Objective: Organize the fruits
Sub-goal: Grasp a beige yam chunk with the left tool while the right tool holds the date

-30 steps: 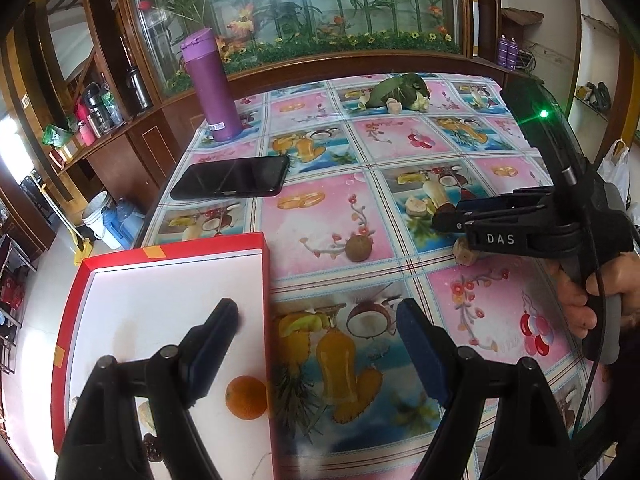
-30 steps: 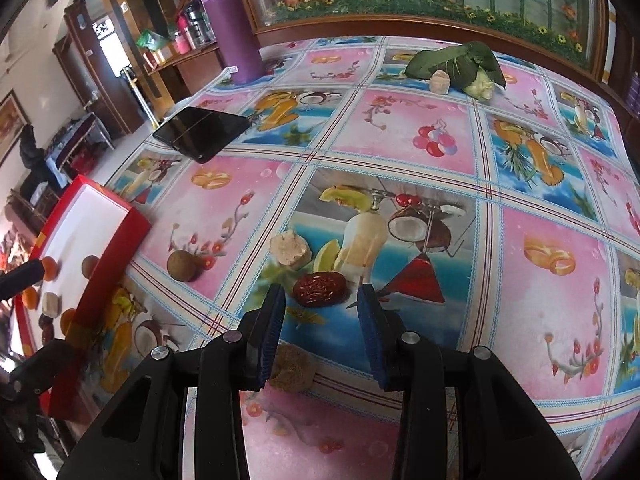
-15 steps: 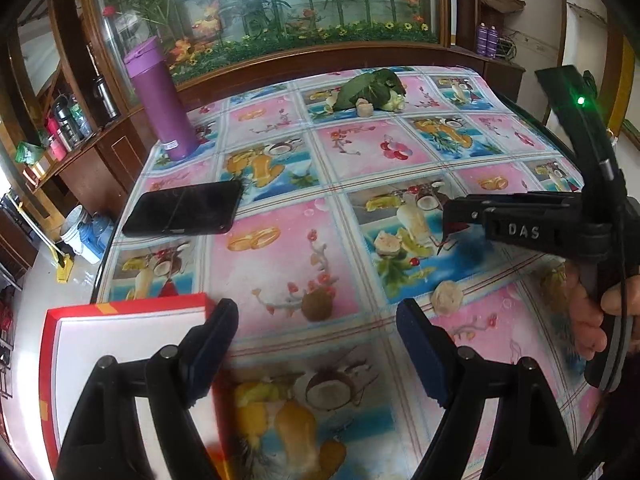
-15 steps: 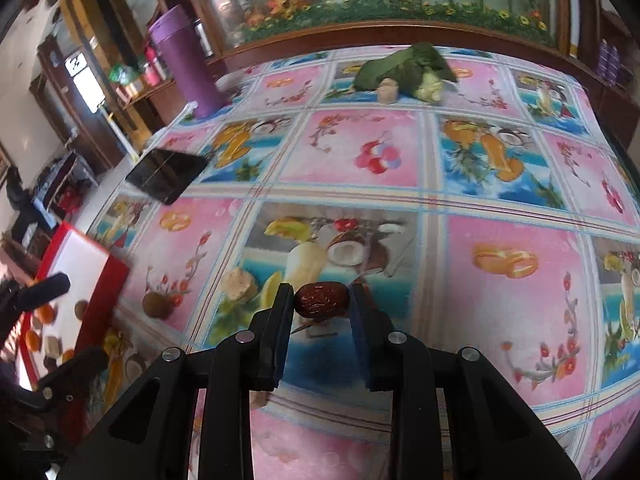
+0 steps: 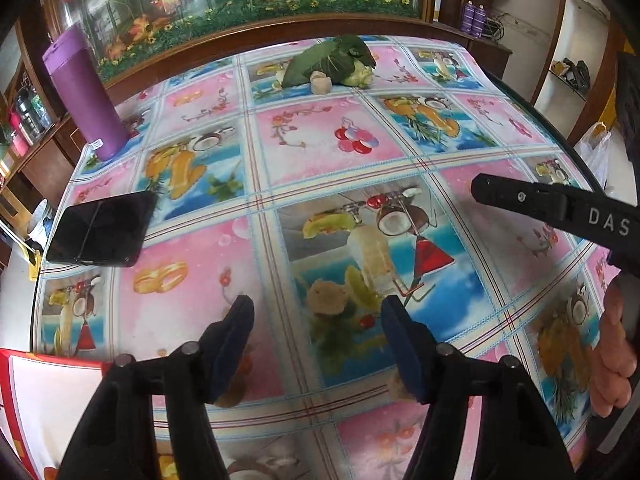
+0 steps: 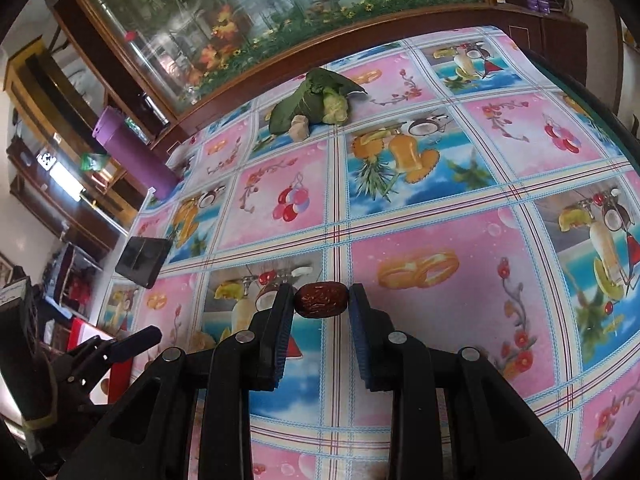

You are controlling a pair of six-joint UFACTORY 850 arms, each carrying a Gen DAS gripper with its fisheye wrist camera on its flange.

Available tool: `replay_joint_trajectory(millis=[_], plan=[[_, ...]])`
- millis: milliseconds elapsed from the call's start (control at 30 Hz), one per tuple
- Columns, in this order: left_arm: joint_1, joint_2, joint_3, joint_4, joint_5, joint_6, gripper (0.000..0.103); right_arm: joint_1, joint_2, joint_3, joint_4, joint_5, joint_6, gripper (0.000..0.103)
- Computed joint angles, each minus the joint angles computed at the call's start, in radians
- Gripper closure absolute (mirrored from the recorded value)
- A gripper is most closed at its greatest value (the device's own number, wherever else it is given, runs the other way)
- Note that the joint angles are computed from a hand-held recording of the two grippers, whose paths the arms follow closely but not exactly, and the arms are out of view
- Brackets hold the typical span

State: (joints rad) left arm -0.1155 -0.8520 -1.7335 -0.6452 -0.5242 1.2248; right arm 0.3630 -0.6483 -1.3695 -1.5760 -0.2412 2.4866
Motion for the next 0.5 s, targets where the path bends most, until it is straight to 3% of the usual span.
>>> replay_joint_trajectory(millis=[267,367,500], plan=[[-0.005,-0.042,-0.048,0.038,-0.043,-0.053,0.067,0.003,-0.001,-0.004,-0.012,0.003,0.006,0.076],[-0.005,-0.04,-0.041,0.009,-0.046,-0.02,0.075,0.004,-0.001,-0.004,-0.009,-0.002,0.006,0.076],[-0.007,-0.029,-0.022,-0.015,-0.025,0.006,0.076,0.005,0.003,0.001,-0.046,-0.004,0.044,0.076]])
